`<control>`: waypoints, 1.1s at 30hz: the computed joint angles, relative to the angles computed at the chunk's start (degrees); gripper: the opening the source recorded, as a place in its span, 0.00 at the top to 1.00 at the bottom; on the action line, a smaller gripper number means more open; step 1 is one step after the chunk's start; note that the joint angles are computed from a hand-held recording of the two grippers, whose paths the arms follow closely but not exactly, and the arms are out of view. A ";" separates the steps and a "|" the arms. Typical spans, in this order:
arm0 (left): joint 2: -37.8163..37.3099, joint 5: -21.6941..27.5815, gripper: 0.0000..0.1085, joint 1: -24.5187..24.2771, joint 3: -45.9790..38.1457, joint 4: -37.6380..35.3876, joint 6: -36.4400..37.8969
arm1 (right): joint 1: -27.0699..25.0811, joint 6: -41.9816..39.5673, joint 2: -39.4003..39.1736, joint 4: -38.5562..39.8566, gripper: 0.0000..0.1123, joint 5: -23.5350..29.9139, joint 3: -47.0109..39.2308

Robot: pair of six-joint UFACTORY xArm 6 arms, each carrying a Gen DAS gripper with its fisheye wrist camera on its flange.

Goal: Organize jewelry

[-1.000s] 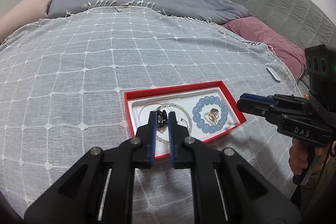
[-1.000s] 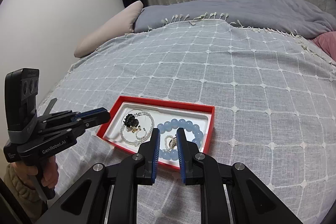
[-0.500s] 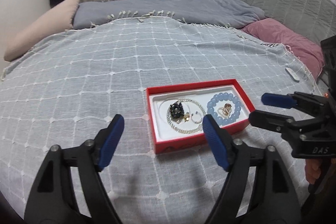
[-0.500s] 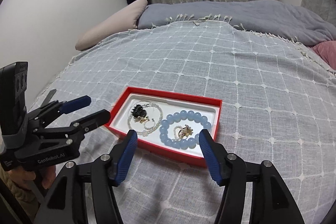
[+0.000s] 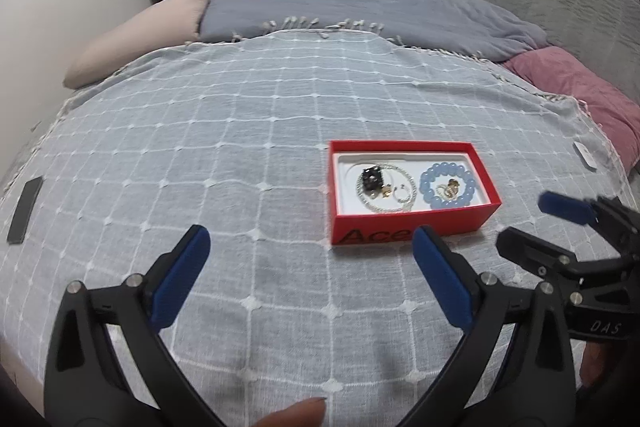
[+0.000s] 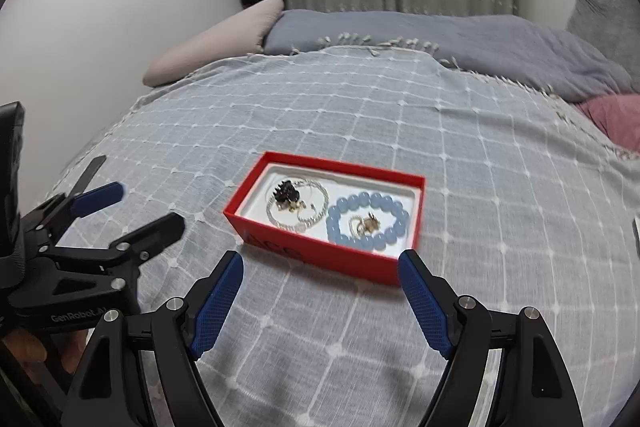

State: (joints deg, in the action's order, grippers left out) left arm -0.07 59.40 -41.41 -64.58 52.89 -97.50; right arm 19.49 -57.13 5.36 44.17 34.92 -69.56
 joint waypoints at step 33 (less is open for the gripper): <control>2.16 2.69 0.06 -3.67 -0.75 -4.05 1.28 | 1.55 7.50 -7.42 -6.39 0.12 -13.02 13.24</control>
State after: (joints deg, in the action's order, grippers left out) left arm 2.09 62.10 -45.08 -65.33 48.83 -96.22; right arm 21.04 -49.63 -2.06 37.77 21.90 -56.31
